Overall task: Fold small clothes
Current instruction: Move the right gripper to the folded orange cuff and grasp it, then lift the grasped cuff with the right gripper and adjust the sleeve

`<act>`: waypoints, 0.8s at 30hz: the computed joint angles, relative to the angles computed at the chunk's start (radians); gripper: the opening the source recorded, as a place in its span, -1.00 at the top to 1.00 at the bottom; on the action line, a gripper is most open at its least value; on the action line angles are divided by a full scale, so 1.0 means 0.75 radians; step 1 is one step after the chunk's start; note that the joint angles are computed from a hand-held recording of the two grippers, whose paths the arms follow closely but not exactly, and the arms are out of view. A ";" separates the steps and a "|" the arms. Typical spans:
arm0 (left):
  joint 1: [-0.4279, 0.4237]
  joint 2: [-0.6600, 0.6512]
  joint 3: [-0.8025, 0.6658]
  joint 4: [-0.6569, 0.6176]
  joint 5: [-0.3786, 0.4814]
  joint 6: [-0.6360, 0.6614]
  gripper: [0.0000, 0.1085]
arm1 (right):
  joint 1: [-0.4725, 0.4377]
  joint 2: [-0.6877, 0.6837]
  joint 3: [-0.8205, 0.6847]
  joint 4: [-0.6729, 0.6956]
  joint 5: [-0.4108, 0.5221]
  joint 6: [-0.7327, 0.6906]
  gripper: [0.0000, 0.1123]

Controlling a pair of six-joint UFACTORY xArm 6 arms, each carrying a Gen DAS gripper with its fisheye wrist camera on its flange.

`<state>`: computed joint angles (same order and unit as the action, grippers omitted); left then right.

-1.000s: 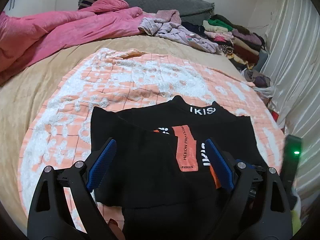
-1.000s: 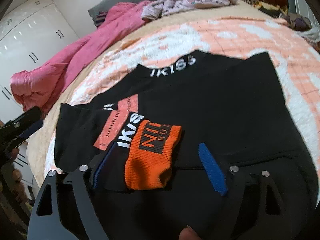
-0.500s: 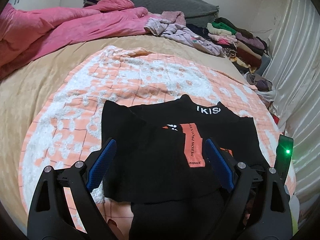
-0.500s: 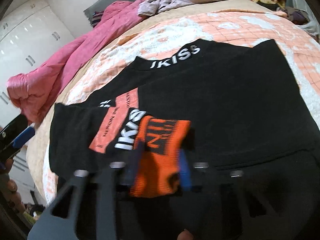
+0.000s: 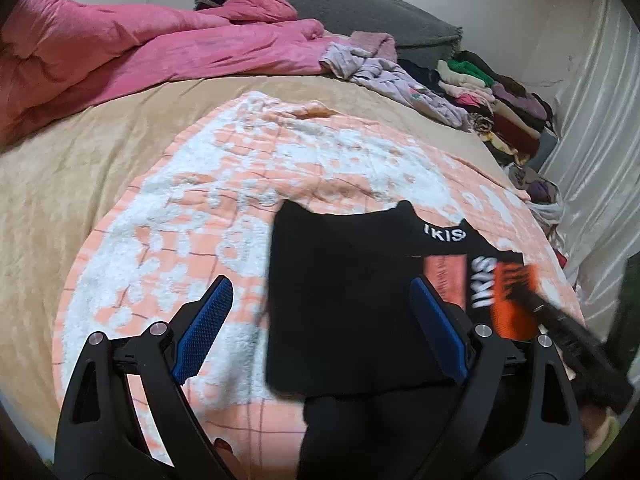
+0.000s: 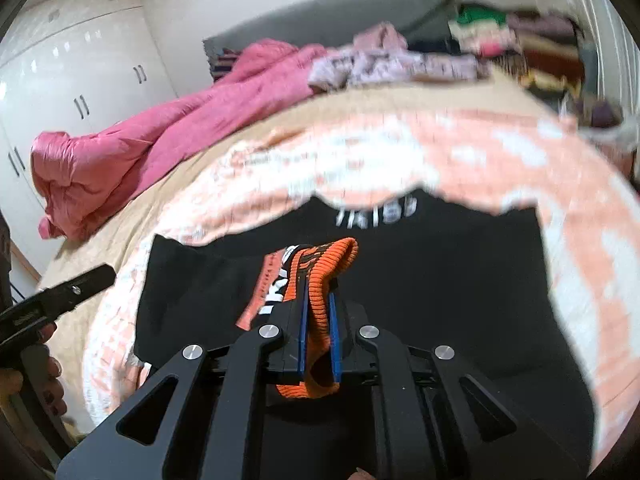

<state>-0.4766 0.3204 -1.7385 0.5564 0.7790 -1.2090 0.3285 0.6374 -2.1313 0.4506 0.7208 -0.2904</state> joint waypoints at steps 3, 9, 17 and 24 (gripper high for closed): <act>0.007 -0.024 0.031 0.008 -0.003 -0.019 -0.53 | -0.006 0.013 -0.056 -0.099 -0.056 0.011 0.86; 0.015 -0.044 0.055 0.018 -0.006 -0.042 -0.53 | -0.061 0.087 -0.199 -0.283 -0.086 0.110 0.86; -0.003 0.029 -0.039 -0.012 0.029 0.038 -0.53 | -0.116 0.097 -0.158 -0.348 -0.090 0.178 0.86; -0.033 0.183 -0.244 -0.077 0.100 0.179 -0.53 | -0.123 0.073 -0.064 -0.377 -0.113 0.203 0.87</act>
<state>-0.5014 0.4573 -1.9218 0.4983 0.8537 -1.0747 0.2365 0.6922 -2.1796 0.1675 0.6364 -0.1379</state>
